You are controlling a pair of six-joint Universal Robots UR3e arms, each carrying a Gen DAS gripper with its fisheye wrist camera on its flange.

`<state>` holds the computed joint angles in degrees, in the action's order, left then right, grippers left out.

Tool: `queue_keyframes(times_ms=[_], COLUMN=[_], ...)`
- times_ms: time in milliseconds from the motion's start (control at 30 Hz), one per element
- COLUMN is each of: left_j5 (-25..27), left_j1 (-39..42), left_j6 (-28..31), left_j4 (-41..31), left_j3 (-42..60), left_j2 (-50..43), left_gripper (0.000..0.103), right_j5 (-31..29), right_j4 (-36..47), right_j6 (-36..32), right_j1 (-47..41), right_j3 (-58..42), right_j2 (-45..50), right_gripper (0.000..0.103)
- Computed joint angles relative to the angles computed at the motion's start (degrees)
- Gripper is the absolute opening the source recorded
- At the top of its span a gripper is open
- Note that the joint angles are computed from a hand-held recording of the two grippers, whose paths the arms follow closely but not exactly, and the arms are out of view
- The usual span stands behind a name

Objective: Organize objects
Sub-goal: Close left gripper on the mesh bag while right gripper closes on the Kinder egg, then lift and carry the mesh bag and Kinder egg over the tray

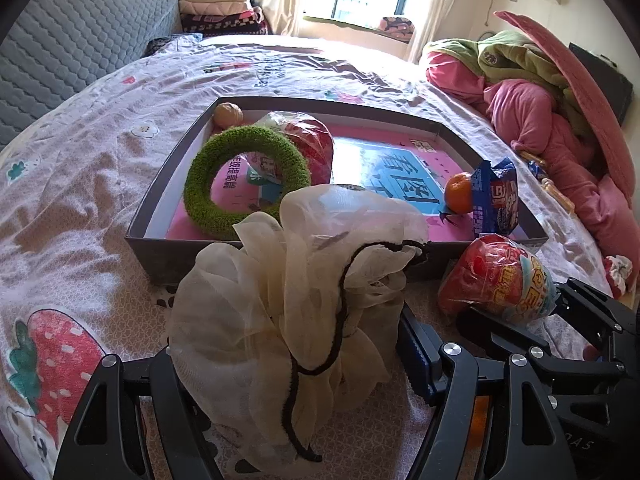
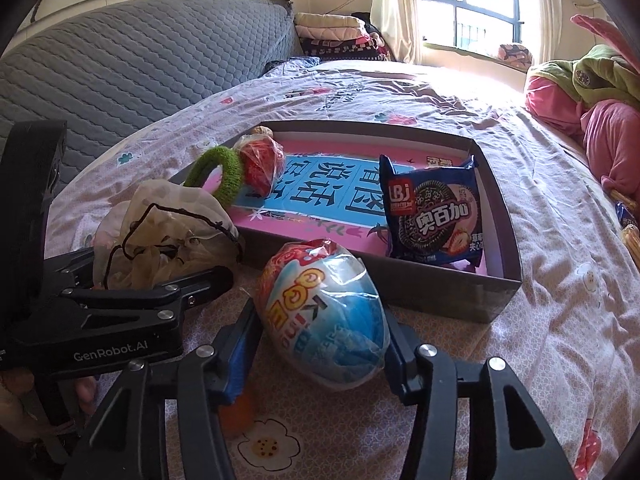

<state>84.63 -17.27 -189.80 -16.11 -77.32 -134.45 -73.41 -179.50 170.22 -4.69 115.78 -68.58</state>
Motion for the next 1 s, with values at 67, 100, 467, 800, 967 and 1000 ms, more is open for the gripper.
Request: queue_keyframes(times_ms=[67, 100, 467, 800, 967, 1000], left_j5=[-1.1, -1.3, -3.1, -3.5, -2.5, -2.4], left_j1=[0.5, 0.7, 1.1, 0.8, 0.2, 0.2], left_j6=[-0.6, -0.8, -1.4, -2.6, -2.7, -2.6], left_j4=[0.8, 1.0, 0.9, 2.8, 2.7, 2.6], left_j3=[-0.8, -1.1, -3.3, -7.1, -7.4, -7.5], left_j2=[0.3, 0.4, 2.4, 5.9, 7.7, 8.1], left_gripper=[0.069, 0.065, 0.029, 0.024, 0.024, 0.024], right_j5=[0.5, 0.6, 1.8, 4.6, 5.5, 5.7], right_j4=[-0.3, -0.2, -0.2, -3.3, -4.5, -4.9], right_j6=[0.1, 0.2, 0.4, -0.4, -0.4, -0.4], right_j1=[-0.3, -0.3, -0.9, -1.7, -2.0, -2.1], right_j3=[0.1, 0.1, 0.8, 3.3, 4.5, 4.8], right_j2=[0.0, 0.0, -0.2, -1.9, -3.5, -3.9], right_gripper=[0.054, 0.054, 0.054, 0.053, 0.053, 0.053])
